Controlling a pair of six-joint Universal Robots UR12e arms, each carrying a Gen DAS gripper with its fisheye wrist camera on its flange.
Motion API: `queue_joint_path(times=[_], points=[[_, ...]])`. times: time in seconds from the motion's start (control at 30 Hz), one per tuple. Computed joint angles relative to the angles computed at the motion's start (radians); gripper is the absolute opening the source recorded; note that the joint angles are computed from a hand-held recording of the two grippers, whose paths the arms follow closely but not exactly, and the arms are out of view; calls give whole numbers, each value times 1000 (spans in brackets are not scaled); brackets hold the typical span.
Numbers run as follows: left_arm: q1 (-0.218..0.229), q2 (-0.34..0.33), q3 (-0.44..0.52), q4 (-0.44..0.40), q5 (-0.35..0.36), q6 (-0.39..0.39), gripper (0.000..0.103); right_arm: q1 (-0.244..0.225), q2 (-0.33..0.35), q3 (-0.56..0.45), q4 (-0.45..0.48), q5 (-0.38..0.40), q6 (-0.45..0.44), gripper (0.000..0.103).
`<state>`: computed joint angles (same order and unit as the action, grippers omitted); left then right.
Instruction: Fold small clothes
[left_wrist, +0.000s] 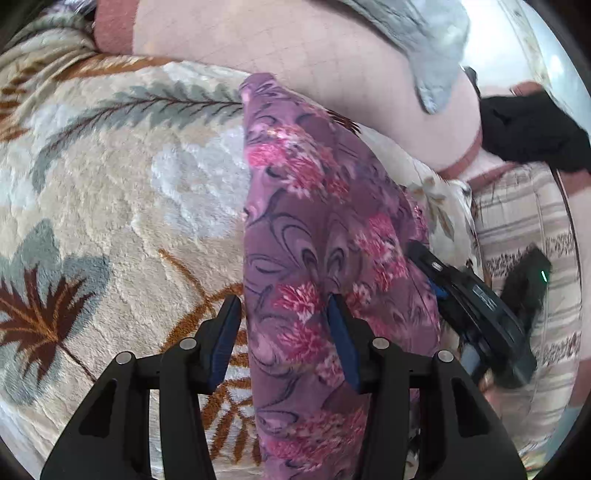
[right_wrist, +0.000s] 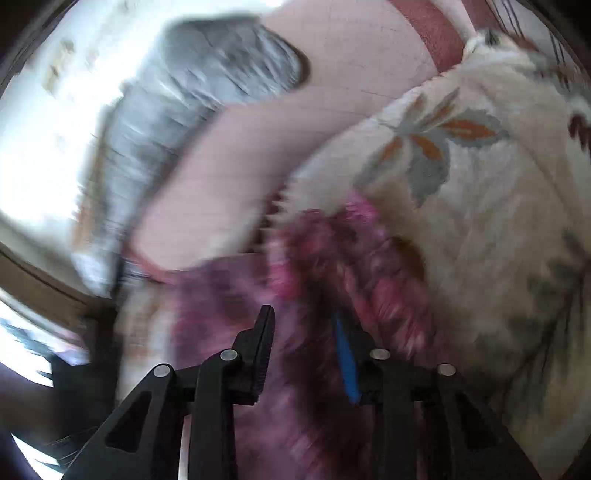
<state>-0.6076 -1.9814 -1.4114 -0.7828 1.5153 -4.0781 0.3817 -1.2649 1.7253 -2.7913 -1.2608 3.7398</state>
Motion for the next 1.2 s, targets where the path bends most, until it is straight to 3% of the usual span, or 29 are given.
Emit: queue_joint_path(times=[0.03,0.07,0.1,0.17,0.27,0.33,0.4,0.47,0.57,0.63,0.8,0.87,0.93,1.03,1.07,1.1,1.13,1.2], points=[[-1,1,2,-2,10,13,47,-3,2,0,-5,26,-11,34],[-4,3,4,0,24,25,47,-8,5,6,-37,65,-28,25],[-5,5,1,15,31,30,47,-8,2,2,-34,65,-65,5],[-5,12,-9,35,43,32,47,-9,-7,3,-79,41,-98,4],[-9,4,-1,43,53,25,53,-15,-10,1,-142,-7,-56,4],[-17,-13,22,-4,69,38,55,-16,5,-23,-93,-52,-49,4],[-28,-35,57,-86,84,66,56,-9,24,-60,45,-88,-102,4],[-35,-35,54,-87,104,83,56,-18,17,-46,47,-51,-107,5],[-35,-9,17,-48,77,83,56,-53,-22,45,-114,33,27,22],[-34,17,-22,-5,46,63,56,-79,-56,109,-172,109,85,44],[-56,47,-76,57,13,35,56,-114,-119,228,-191,279,48,46],[-61,44,-72,38,1,44,56,-106,-141,244,-169,270,-11,46],[-72,42,-66,4,13,46,57,-95,-169,240,-98,225,-109,37],[-79,38,-58,-15,31,29,61,-82,-205,233,17,187,-236,39],[-79,41,-64,-9,25,18,61,-76,-216,230,75,163,-284,34],[-77,43,-67,-10,16,7,61,-59,-225,226,120,103,-346,4],[-76,46,-71,-12,12,2,61,-52,-231,226,123,76,-367,5],[-79,49,-76,-11,13,8,65,-71,-254,261,8,91,-304,5]])
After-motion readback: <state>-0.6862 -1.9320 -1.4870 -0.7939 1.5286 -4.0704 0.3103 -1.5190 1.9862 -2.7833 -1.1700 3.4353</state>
